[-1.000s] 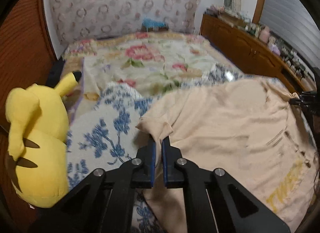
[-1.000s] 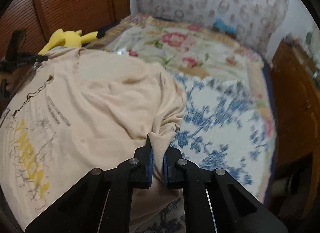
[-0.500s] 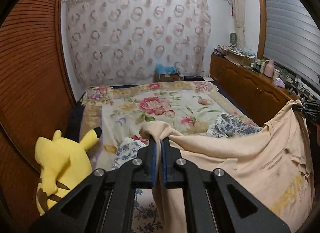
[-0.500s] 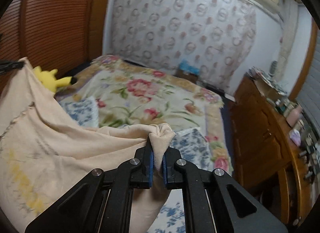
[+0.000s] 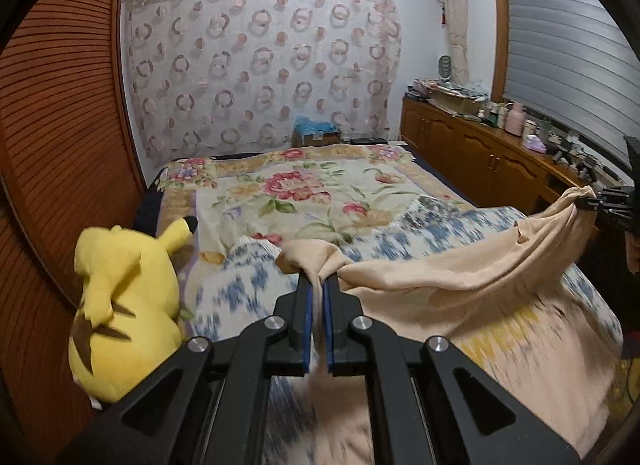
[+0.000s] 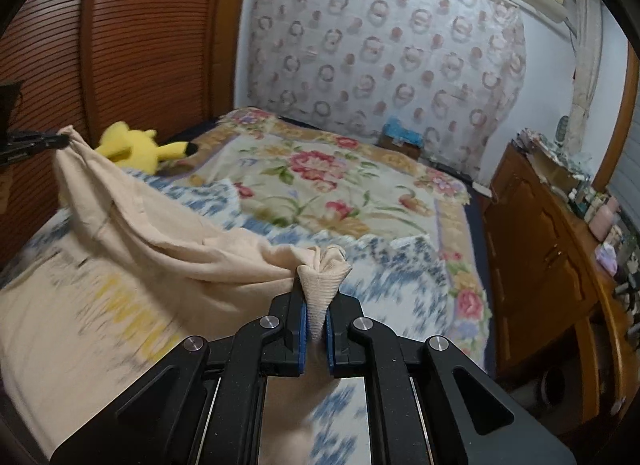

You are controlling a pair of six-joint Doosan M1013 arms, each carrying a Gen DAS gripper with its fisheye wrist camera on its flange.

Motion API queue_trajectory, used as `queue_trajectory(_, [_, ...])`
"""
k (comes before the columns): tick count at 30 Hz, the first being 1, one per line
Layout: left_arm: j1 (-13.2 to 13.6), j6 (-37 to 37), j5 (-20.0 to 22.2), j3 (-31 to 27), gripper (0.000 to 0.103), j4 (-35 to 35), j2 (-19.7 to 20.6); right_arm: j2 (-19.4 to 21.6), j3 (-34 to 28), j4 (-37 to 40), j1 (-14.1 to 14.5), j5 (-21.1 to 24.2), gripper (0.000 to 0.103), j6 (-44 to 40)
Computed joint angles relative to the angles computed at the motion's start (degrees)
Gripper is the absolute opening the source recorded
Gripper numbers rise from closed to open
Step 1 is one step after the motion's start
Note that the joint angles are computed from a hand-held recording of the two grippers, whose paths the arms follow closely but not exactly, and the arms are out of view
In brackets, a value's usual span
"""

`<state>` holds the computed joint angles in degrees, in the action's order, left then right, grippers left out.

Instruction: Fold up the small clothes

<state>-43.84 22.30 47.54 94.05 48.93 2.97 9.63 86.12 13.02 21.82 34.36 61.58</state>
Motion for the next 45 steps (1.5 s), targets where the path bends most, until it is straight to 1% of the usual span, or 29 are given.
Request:
queue_trajectory(3, [-3.56, -4.54, 0.72, 3.72, 0.003, 2.19, -2.53, -3.56, 4.90, 3.87, -0.46, -0.59, 0.004, -2.44])
queue_trajectory(7, [-7.58, -9.32, 1.92, 7.62, 0.003, 4.09, -4.96, -8.03, 10.77, 9.26, -1.10, -0.22, 0.004, -6.44])
queue_trajectory(11, [-10.47, -12.74, 2.86, 10.47, 0.003, 4.69, -6.90, -11.71, 15.18, 13.10, -1.94, 1.02, 0.004, -8.43])
queue_trajectory(13, [-11.78, -13.66, 3.78, 11.19, 0.003, 3.77, -7.46, -12.87, 16.25, 13.97, -2.35, 2.02, 0.004, -8.49])
queue_trajectory(16, [-14.02, -15.58, 5.08, 12.12, 0.003, 4.30, -8.05, -14.65, 17.89, 13.56, -2.82, 3.00, 0.004, -8.34])
queue_trajectory(19, [-15.45, -16.62, 6.01, 12.78, 0.003, 3.53, -8.26, -15.69, 19.31, 13.91, -3.66, 4.50, 0.005, -7.50])
queue_trajectory(21, [-15.92, -16.23, 6.38, 12.93, 0.003, 2.50, -7.95, -15.82, 19.97, 12.12, -3.44, 5.08, 0.005, -5.95])
queue_trajectory(22, [-15.84, -15.91, 6.29, 13.05, 0.004, 2.14, -7.88, -15.83, 20.26, 11.32, -3.21, 5.04, 0.006, -5.36])
queue_trajectory(24, [-15.87, -15.27, 6.82, 12.95, 0.009, 1.31, -7.53, -15.73, 20.66, 9.81, -2.86, 4.68, 0.011, -3.96])
queue_trajectory(25, [-15.80, -14.98, 7.51, 12.79, 0.016, 1.24, -7.31, -15.63, 20.63, 8.67, -2.62, 4.25, 0.017, -2.82])
queue_trajectory(26, [-15.81, -14.79, 7.97, 12.59, 0.023, 1.24, -7.21, -15.53, 20.46, 7.90, -2.44, 3.76, 0.028, -2.09])
queue_trajectory(27, [-15.73, -14.74, 8.05, 12.49, 0.026, 1.44, -7.24, -15.60, 20.49, 7.68, -2.39, 3.11, 0.037, -1.96])
queue_trajectory(28, [-15.64, -14.70, 7.96, 12.41, 0.032, 1.62, -7.32, -15.63, 20.45, 7.22, -2.29, 2.47, 0.054, -1.52])
queue_trajectory(29, [-15.57, -14.71, 7.92, 12.31, 0.038, 1.83, -7.41, -15.54, 20.35, 7.18, -2.31, 1.85, 0.057, -1.42])
queue_trajectory(31, [-15.24, -14.49, 7.71, 12.09, 0.043, 2.38, -7.61, -14.99, 19.93, 6.86, -2.35, 1.36, 0.058, -1.43])
queue_trajectory(32, [-15.06, -14.39, 7.43, 11.95, 0.050, 2.53, -7.63, -14.40, 19.59, 5.44, -2.15, 0.79, 0.058, -0.37])
queue_trajectory(34, [-14.27, -13.21, 6.65, 11.41, 0.060, 2.23, -7.44, -13.27, 18.95, 4.74, -2.18, 0.23, 0.058, 0.46])
queue_trajectory(38, [-12.30, -8.67, 6.36, 9.57, 0.060, 0.00, -5.81, -10.44, 17.71, 3.61, -2.04, -0.36, 0.058, 1.74])
queue_trajectory(42, [-9.69, -4.51, 4.54, 8.27, 0.060, -3.42, -4.24, -7.62, 16.02, 4.09, -2.16, 0.27, 0.059, 1.97])
queue_trajectory(44, [-7.95, -2.28, 4.02, 7.62, 0.060, -5.80, -3.31, -6.28, 15.31, 3.03, -2.05, 0.35, 0.066, 3.02])
queue_trajectory(45, [-7.01, -1.29, 3.76, 7.33, 0.060, -6.99, -2.85, -5.82, 15.09, 3.06, -2.04, 0.46, 0.068, 3.18])
